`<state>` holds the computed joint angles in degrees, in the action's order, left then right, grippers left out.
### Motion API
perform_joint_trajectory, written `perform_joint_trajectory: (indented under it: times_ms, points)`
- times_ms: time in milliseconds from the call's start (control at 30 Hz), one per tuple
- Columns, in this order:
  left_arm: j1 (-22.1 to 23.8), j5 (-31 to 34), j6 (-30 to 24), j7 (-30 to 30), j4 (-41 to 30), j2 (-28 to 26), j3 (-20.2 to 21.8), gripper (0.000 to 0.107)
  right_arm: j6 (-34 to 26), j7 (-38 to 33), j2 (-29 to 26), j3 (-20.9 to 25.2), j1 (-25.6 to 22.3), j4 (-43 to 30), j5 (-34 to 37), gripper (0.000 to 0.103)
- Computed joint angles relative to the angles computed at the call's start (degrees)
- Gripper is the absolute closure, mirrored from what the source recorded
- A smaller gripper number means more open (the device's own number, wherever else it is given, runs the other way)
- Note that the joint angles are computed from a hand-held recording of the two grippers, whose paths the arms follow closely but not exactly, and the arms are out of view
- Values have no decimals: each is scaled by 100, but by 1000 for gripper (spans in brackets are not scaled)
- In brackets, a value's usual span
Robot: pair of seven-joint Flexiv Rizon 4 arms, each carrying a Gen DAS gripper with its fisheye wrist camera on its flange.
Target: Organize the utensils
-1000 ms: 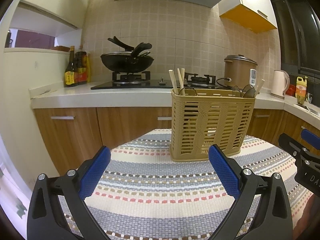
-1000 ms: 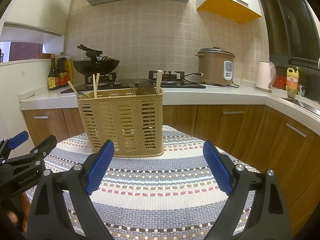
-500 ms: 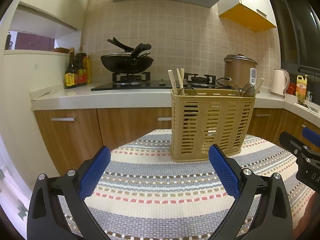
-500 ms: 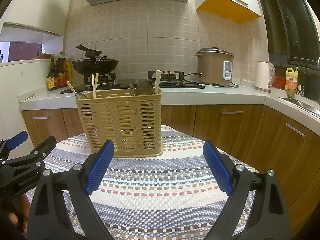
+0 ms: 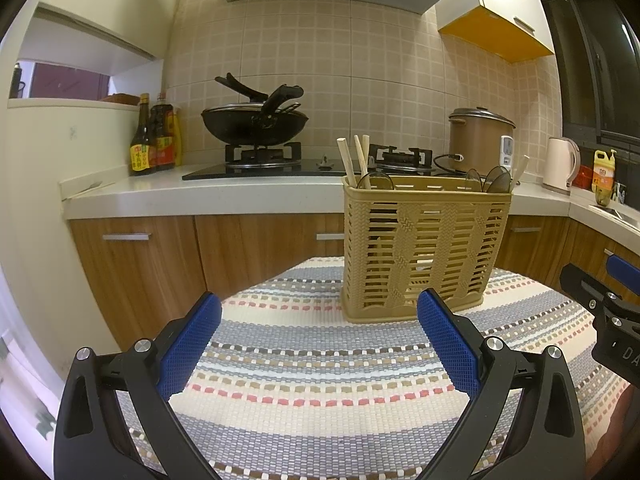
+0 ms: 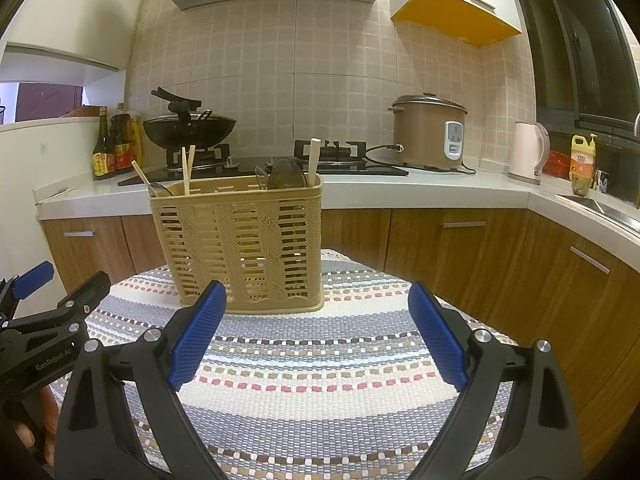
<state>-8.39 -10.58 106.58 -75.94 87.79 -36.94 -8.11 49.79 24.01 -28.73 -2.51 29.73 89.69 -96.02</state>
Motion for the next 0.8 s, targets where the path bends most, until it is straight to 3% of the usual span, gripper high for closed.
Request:
perform_joint_trajectory:
  times_ms: [800]
  points:
    - [-34,-29,-18,-44,-21,-11,44,12,54,-95,-18,-2,7,-20,9,15]
